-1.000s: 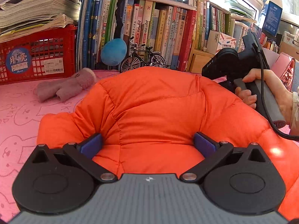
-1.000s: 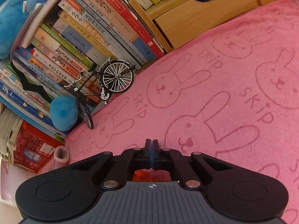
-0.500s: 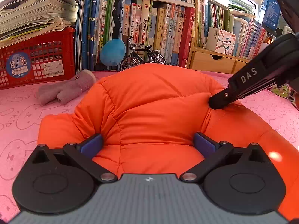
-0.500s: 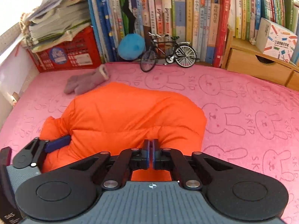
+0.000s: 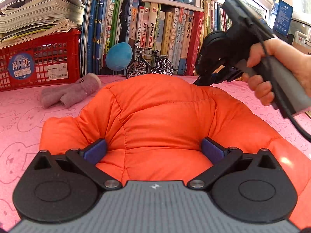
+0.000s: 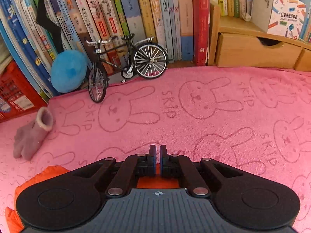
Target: Fold clothes
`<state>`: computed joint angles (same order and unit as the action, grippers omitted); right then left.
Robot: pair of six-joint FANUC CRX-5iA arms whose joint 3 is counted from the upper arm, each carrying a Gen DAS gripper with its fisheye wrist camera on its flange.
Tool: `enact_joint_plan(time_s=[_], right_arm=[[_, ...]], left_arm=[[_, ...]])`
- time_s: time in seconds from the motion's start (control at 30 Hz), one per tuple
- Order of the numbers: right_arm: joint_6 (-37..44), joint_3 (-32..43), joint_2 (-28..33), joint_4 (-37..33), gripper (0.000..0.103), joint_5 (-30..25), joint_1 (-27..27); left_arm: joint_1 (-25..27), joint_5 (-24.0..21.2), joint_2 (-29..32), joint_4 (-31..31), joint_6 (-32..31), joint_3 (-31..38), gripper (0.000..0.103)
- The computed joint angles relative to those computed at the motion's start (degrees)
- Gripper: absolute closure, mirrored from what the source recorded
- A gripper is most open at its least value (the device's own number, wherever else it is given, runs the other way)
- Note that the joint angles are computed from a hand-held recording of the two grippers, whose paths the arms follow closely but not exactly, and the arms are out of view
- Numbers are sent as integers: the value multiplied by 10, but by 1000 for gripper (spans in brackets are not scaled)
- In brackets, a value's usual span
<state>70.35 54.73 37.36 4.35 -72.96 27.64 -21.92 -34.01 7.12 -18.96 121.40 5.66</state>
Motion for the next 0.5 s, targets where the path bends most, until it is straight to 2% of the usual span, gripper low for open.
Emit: enact_joint_plan(time_s=[0.1,0.3,0.43,0.5], right_arm=[[21,-130,-106,11,96,39,10],[5,-314,-258,47,95,41,54],[10,-349,-297,42,95,-1,74],[4,-356,-308,40,94,-13,77]], left_arm=[[3,3,-1,11,-7,-3,0],[14,5,-1,48,-38,-8,0],[23,3,1,85,-72,-8,0],[28,-13,6,106,-93,1,0]])
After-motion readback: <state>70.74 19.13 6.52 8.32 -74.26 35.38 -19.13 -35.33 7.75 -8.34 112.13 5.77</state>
